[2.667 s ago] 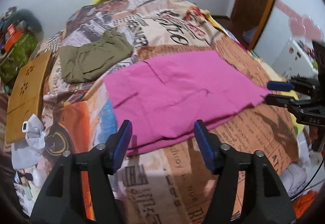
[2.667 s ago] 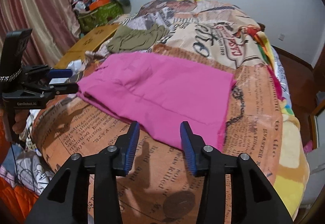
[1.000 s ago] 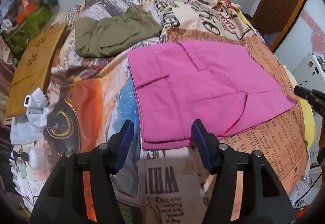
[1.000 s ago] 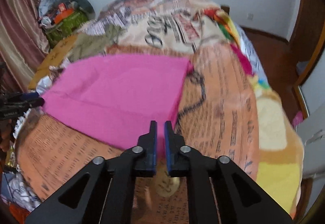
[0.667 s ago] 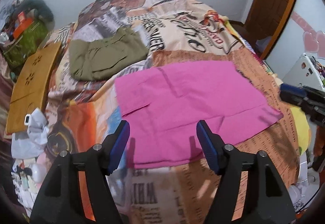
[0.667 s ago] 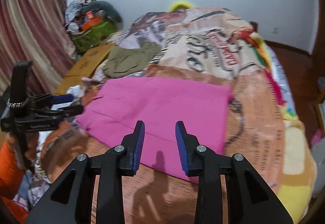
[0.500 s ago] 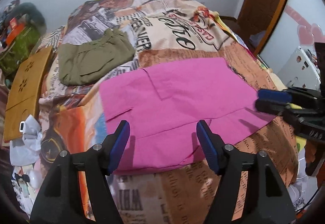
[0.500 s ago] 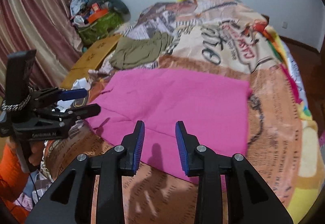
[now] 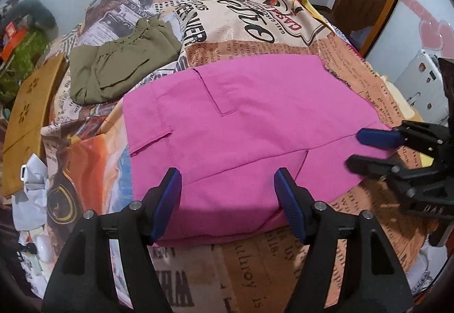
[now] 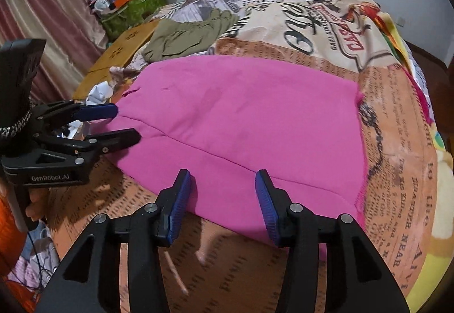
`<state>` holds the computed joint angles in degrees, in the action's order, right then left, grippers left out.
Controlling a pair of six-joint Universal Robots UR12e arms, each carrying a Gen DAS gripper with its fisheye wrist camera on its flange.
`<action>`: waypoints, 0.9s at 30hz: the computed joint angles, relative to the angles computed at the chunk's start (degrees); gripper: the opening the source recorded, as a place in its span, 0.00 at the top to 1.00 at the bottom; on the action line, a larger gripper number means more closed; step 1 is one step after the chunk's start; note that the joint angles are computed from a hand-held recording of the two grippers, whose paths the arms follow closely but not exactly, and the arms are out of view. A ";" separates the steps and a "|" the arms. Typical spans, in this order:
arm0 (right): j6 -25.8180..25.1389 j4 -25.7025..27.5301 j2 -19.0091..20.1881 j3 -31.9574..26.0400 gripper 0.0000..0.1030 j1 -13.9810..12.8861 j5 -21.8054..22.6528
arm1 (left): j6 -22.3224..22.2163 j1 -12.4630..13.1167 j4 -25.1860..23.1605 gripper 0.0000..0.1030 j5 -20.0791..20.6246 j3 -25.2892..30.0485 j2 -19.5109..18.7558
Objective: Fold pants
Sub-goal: 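Open both grippers and pat the folded pink trousers flat on the bed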
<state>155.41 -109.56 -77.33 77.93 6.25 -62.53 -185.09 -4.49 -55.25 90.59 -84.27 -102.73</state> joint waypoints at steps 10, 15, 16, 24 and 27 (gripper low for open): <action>4.21 -2.61 -1.65 2.24 0.58 -2.12 -2.97 | -2.17 0.88 0.16 0.30 2.74 -1.27 1.02; 6.61 -3.91 -2.08 3.32 0.50 -3.13 -3.90 | -3.79 1.55 -0.23 0.25 3.59 -2.17 1.65; 6.89 -3.95 -2.21 3.54 0.50 -3.37 -3.75 | -4.12 1.68 -0.20 0.25 3.65 -2.36 1.78; 7.36 -4.46 -2.22 2.86 0.50 -4.16 -3.32 | -4.94 2.02 -0.48 0.24 5.39 -1.39 1.47; 7.59 -5.90 -1.81 2.07 0.50 -4.15 -2.63 | -4.75 1.99 0.46 0.24 6.84 -0.36 0.93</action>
<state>162.99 -115.46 -79.14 80.00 2.10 -65.16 -189.85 -2.50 -54.79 97.43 -84.63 -101.79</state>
